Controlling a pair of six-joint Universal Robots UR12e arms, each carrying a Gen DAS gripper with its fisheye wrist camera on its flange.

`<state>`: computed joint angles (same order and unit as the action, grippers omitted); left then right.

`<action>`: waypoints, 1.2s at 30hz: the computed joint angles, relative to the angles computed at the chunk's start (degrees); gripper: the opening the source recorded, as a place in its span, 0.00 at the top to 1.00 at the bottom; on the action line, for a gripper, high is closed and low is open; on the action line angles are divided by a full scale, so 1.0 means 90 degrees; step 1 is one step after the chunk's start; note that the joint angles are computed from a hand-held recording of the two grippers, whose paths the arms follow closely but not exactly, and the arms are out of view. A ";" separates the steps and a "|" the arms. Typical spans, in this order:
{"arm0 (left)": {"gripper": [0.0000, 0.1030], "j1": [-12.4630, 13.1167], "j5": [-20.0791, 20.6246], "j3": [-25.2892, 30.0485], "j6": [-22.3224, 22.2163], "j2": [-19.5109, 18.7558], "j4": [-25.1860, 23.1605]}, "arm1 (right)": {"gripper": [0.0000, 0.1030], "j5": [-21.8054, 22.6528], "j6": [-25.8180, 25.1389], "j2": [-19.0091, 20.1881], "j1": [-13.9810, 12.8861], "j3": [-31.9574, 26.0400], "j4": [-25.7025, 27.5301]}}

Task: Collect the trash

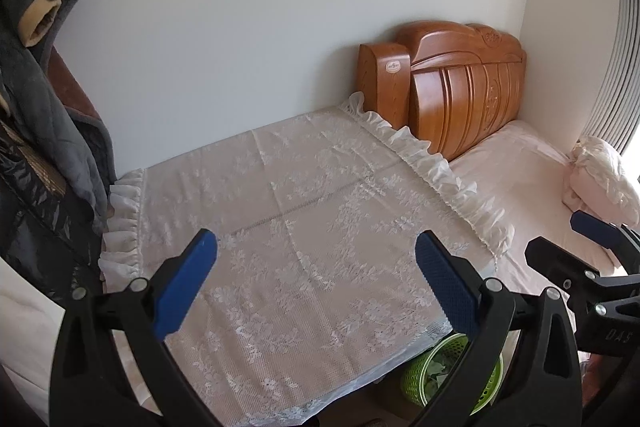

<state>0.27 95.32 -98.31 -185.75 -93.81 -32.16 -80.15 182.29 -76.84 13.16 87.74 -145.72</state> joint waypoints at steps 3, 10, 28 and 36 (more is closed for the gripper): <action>0.08 0.0025 -0.0058 -0.0017 -0.0033 0.0008 -0.0032 | 0.02 0.0009 -0.0015 0.0010 0.0003 -0.0016 0.0062; 0.08 0.0053 -0.0165 -0.0021 -0.0079 0.0007 -0.0101 | 0.02 -0.0034 -0.0008 0.0016 0.0006 -0.0033 0.0164; 0.08 -0.0007 -0.0217 0.0029 -0.0075 -0.0024 -0.0193 | 0.02 -0.0065 0.0014 -0.0026 -0.0055 0.0016 0.0238; 0.08 -0.0053 -0.0214 0.0068 -0.0071 -0.0057 -0.0269 | 0.02 -0.0042 0.0013 -0.0059 -0.0105 0.0059 0.0233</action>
